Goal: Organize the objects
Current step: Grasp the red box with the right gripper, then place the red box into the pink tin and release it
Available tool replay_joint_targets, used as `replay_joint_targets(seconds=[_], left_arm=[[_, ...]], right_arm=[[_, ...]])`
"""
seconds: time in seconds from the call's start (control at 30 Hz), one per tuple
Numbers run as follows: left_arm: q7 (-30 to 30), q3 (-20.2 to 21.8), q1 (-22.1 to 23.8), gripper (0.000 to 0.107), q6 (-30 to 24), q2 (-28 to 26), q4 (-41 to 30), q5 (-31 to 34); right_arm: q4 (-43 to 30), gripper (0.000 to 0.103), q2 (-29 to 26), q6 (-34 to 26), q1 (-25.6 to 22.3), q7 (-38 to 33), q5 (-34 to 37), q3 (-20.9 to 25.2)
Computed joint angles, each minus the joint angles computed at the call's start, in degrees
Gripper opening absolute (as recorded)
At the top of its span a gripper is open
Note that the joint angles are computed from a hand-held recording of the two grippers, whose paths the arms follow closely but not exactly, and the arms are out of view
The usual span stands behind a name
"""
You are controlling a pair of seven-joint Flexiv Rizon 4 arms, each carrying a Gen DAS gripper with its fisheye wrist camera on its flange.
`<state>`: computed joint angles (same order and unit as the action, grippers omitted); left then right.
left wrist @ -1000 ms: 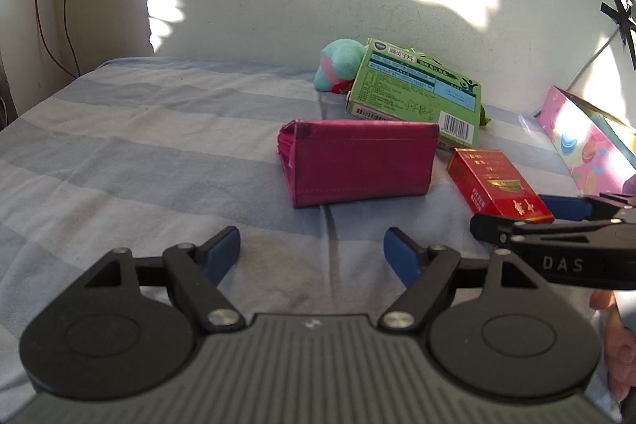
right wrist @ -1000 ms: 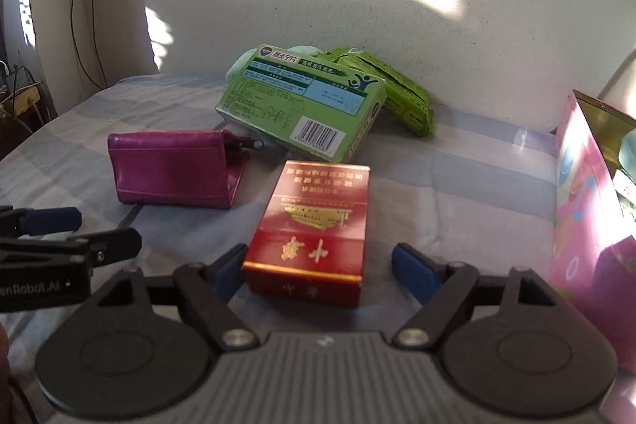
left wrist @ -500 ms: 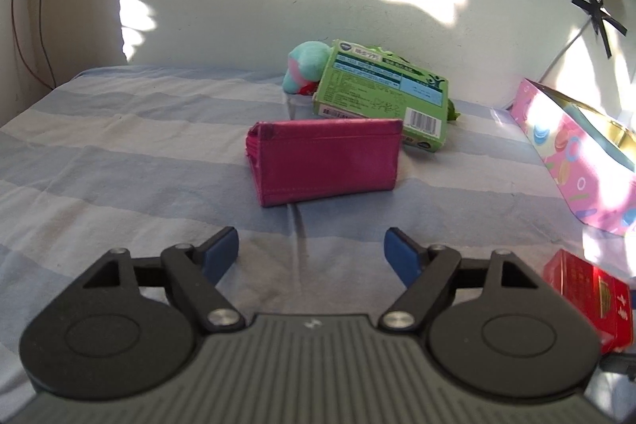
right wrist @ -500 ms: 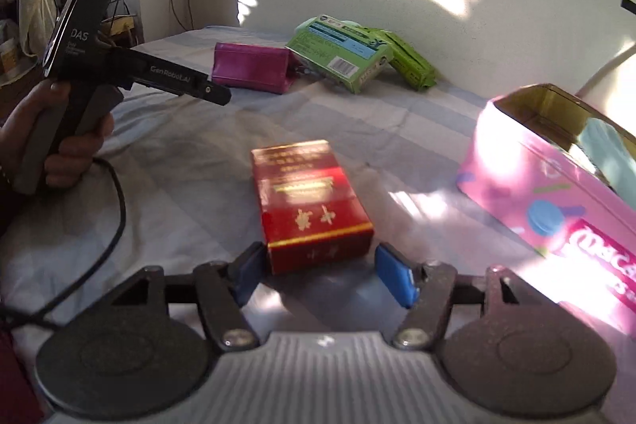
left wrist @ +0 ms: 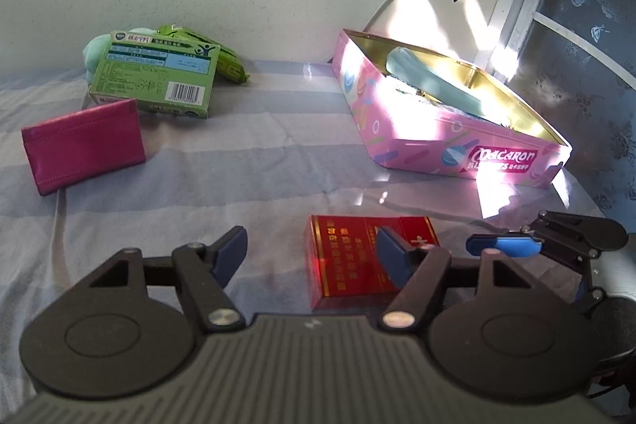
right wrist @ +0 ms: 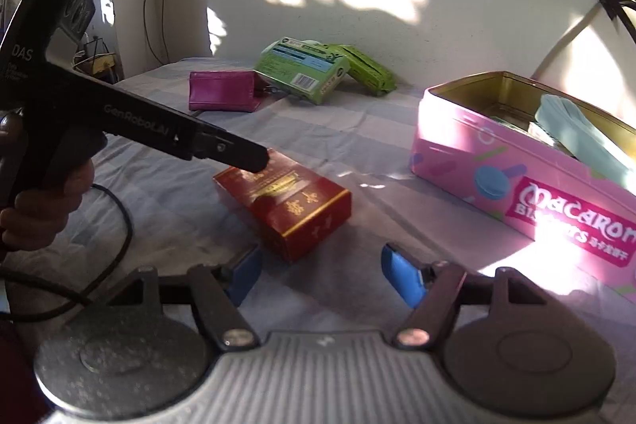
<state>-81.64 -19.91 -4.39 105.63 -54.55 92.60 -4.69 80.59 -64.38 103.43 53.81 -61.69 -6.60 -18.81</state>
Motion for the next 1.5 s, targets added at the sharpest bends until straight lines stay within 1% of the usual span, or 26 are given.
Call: replay_joint_targets(seconds=[0.1, 0.13, 0.17, 0.2, 0.27, 0.3, 0.4, 0.47, 0.5, 0.57, 0.63, 0.7, 0.73, 0.8, 0.83, 0.9, 0.93, 1.0, 1.07, 1.1, 1.2, 1.27, 1.3, 1.37, 1.43, 1.5], left_arm=[[0.4, -5.5, 4.1, 0.07, -3.3, -1.3, 0.1, 0.6], [0.5, -6.6, 4.6, 0.069, -2.2, -1.8, 0.5, 1.0], [1.0, -6.6, 4.4, 0.068, -2.2, -1.8, 0.4, 1.3], [1.0, -7.6, 4.9, 0.063, -3.1, -2.0, 0.1, 2.8], [1.4, -5.1, 2.4, 0.063, -2.7, -1.1, -0.2, 0.8], [1.8, -5.3, 2.3, 0.063, -2.8, -0.9, -0.7, 1.0], [4.2, -10.3, 5.1, 0.063, -2.2, -1.7, -2.5, 3.3], [6.1, -12.8, 5.6, 0.063, -1.8, -2.7, -5.1, 4.9], [7.3, -13.5, 5.0, 0.063, -2.1, -3.3, -7.2, 5.5], [9.6, -13.3, 2.8, 0.063, -3.7, -4.7, -12.2, 5.4], [13.0, -13.0, 0.3, 0.063, -6.3, -7.3, -18.5, 4.8], [15.9, -12.0, -2.8, 0.063, -9.7, -10.2, -25.4, 2.8], [16.9, -10.9, -4.3, 0.063, -11.4, -11.3, -28.2, 1.5], [17.8, -6.6, -8.6, 0.063, -16.1, -14.0, -35.9, -1.6], [18.0, -5.1, -9.9, 0.063, -17.5, -15.0, -38.3, -2.7], [19.4, -3.8, -11.6, 0.064, -19.4, -16.9, -42.1, -5.8], [17.9, -1.3, -12.9, 0.063, -22.6, -17.8, -45.2, -6.3], [17.2, 1.9, -14.7, 0.064, -26.9, -19.4, -49.2, -8.6], [16.5, 4.5, -16.0, 0.064, -27.9, -20.8, -51.9, -10.1], [16.1, 5.7, -16.6, 0.064, -28.6, -21.5, -53.2, -10.7], [15.0, 7.5, -17.3, 0.065, -29.4, -21.9, -54.3, -11.8], [14.4, 8.6, -17.6, 0.067, -28.7, -21.5, -53.7, -11.6], [14.4, 8.6, -17.6, 0.067, -28.3, -21.1, -53.1, -11.5], [14.7, 8.2, -17.5, 0.067, -26.9, -20.0, -51.0, -11.3], [14.0, 8.9, -17.7, 0.067, -25.0, -18.7, -48.6, -10.9], [13.5, 8.8, -17.5, 0.067, -21.9, -16.9, -44.9, -10.3]], right_arm=[[-4.6, 0.067, -1.9, -2.1, -2.4, 0.3, -2.2, 2.9], [-6.0, 0.064, -2.5, -2.4, -3.4, 0.3, -3.1, 4.1], [-7.0, 0.06, -3.3, -1.9, -3.1, 0.8, -2.9, 3.5], [-7.4, 0.059, -4.0, -1.4, -2.2, 1.3, -2.5, 2.1], [-7.4, 0.057, -4.4, -1.1, -0.6, 2.2, -1.5, -0.6], [-6.8, 0.056, -4.8, -0.1, 1.0, 2.7, -0.2, -3.1], [-4.2, 0.056, -5.4, 4.6, 5.7, 3.5, 6.7, -11.0], [-3.3, 0.056, -6.2, 7.0, 8.4, 3.0, 12.3, -15.8], [-3.1, 0.056, -6.9, 7.8, 9.8, 3.0, 15.6, -18.7], [-3.4, 0.056, -8.2, 7.7, 11.4, 2.5, 20.2, -22.7], [-4.6, 0.056, -10.7, 5.8, 12.7, 2.8, 24.7, -27.6], [-5.7, 0.056, -12.5, 3.5, 12.6, 4.8, 26.1, -30.6], [-6.1, 0.056, -12.9, 2.6, 11.9, 5.9, 25.6, -31.1], [-8.0, 0.056, -13.3, 0.7, 9.6, 7.8, 23.7, -30.6], [-8.7, 0.056, -13.6, -0.1, 8.7, 8.7, 22.7, -30.3], [-9.2, 0.058, -14.0, 0.1, 7.6, 10.6, 21.6, -30.1], [-9.3, 0.059, -14.6, 0.6, 7.5, 11.8, 21.6, -30.9], [-9.7, 0.058, -15.7, -0.3, 7.6, 14.0, 20.8, -32.8], [-10.5, 0.059, -15.9, -0.8, 6.8, 15.4, 19.0, -32.6], [-10.8, 0.06, -16.6, -0.5, 6.7, 16.9, 19.0, -33.2], [-11.0, 0.062, -17.5, 0.7, 6.5, 19.7, 18.7, -33.8], [-10.7, 0.07, -18.0, 0.9, 6.8, 21.0, 19.3, -34.7], [-10.6, 0.07, -17.9, 1.4, 6.7, 21.2, 19.2, -34.4], [-9.8, 0.07, -17.7, 1.7, 7.1, 21.5, 19.5, -34.5], [-9.1, 0.07, -17.8, 1.7, 7.7, 22.0, 20.1, -35.1], [-8.0, 0.07, -17.8, 1.9, 8.7, 22.6, 21.0, -35.5]])
